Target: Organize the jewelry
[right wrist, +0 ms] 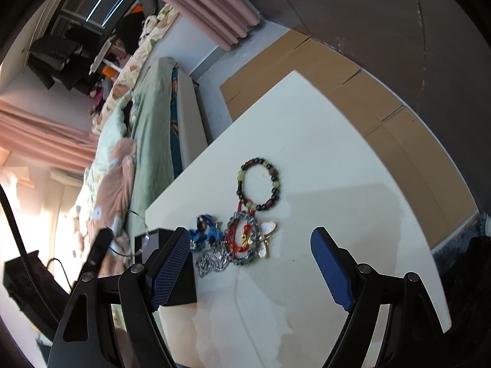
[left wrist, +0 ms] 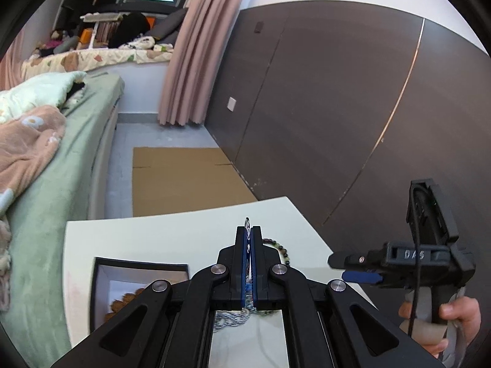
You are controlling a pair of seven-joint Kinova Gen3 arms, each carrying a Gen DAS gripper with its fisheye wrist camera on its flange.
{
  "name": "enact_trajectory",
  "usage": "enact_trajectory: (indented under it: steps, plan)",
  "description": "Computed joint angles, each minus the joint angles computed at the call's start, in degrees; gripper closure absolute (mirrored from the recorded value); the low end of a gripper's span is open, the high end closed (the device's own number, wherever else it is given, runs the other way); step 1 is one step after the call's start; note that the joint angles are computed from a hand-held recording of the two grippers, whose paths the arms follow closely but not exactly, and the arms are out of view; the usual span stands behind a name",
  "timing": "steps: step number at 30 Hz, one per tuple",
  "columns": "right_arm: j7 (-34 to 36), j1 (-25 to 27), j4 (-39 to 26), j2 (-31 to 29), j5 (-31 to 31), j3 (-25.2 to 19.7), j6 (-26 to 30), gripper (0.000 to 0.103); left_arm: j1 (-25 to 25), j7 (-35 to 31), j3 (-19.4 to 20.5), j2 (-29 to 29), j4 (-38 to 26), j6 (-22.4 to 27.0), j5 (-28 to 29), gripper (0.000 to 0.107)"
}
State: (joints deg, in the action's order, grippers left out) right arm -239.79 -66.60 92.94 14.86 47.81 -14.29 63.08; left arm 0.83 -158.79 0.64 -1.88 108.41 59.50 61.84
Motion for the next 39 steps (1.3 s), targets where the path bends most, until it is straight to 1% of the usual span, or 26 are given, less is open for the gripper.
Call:
enact_trajectory:
  steps: [3,5,7,8,10,11,13,15,16,20,24,26,27,28,29,32,34,36,37,38,39]
  plan:
    - [3.12,1.04,-1.19,1.21,-1.64,0.10,-1.01,0.021,-0.75,0.46,-0.72,0.02,-0.09,0.10,-0.27,0.106]
    - [5.16,1.87,-1.57,1.94,-3.10,0.58,-2.33,0.030,-1.33,1.20,-1.04,0.33,-0.36,0.35,-0.51,0.106]
    - [6.89,2.63,-1.75,2.62,-4.62,1.15,-4.27,0.044,-1.95,1.60,-1.35,0.35,-0.44,0.56,-0.72,0.106]
    - [7.53,3.02,-1.60,2.99,-5.05,1.56,-5.65,0.048,-2.22,1.58,-1.47,0.41,-0.47,0.72,-0.71,0.106]
    - [9.50,3.34,-2.26,3.86,-6.10,2.25,-6.62,0.061,-2.85,1.32,-1.78,0.48,-0.57,1.27,-0.57,0.106]
    - [10.47,3.38,-2.62,4.16,-6.64,2.61,-6.74,0.063,-3.14,1.13,-1.90,0.51,-0.62,1.46,-0.51,0.106]
    - [12.73,3.48,-3.55,4.93,-7.49,3.37,-6.78,0.071,-3.63,1.12,-2.05,0.57,-0.88,1.71,-0.55,0.106]
    - [15.67,3.66,-5.17,5.95,-8.50,3.99,-6.01,0.074,-4.12,1.04,-2.22,0.72,-1.00,2.04,-0.60,0.106]
    - [16.77,3.48,-5.98,6.42,-8.90,4.33,-5.30,0.074,-4.38,1.14,-2.31,0.81,-1.14,2.13,-0.80,0.106]
    - [22.56,3.40,-10.31,8.65,-11.60,5.40,-0.87,0.074,-5.29,1.92,-2.40,1.63,-2.22,2.74,-1.85,0.106]
    - [29.68,4.19,-15.81,11.95,-15.94,6.27,4.97,0.074,-5.95,3.02,-2.19,2.51,-3.29,3.42,-3.43,0.106]
    - [32.63,4.15,-18.14,13.22,-17.18,6.82,7.60,0.078,-6.21,3.71,-1.95,3.22,-3.83,3.98,-4.17,0.106]
    - [34.17,3.80,-19.16,13.69,-18.06,7.66,8.45,0.088,-6.41,4.06,-1.89,3.42,-4.05,4.33,-4.38,0.106]
    - [34.79,4.17,-19.45,13.84,-18.42,7.44,8.36,0.091,-6.55,4.80,-1.79,3.73,-4.37,4.48,-4.75,0.106]
    - [34.47,4.16,-18.76,13.45,-18.21,7.44,7.35,0.091,-6.67,5.51,-1.67,3.97,-4.76,4.53,-5.29,0.106]
    - [34.31,3.28,-17.91,12.71,-18.14,8.34,6.27,0.091,-6.60,7.66,-1.11,4.31,-5.51,3.96,-7.05,0.105]
    - [32.54,2.04,-16.99,11.87,-16.67,8.87,5.69,0.091,-6.65,9.11,-0.91,4.89,-6.19,4.28,-8.00,0.104]
    - [30.00,0.70,-15.62,10.81,-14.03,9.27,4.47,0.091,-6.68,10.36,-0.63,5.33,-6.73,4.56,-8.97,0.087]
    - [28.82,-0.18,-15.18,10.25,-12.30,9.38,4.31,0.091,-6.73,10.84,-0.54,5.51,-6.91,4.66,-9.39,0.058]
    - [27.84,-0.95,-15.03,9.87,-10.75,9.34,4.55,0.091,-7.05,10.64,-0.61,5.61,-6.79,5.01,-8.93,0.026]
    - [26.91,-1.54,-14.78,9.45,-9.31,9.22,4.66,0.091,-7.54,10.10,-0.81,5.58,-6.47,5.36,-8.00,0.016]
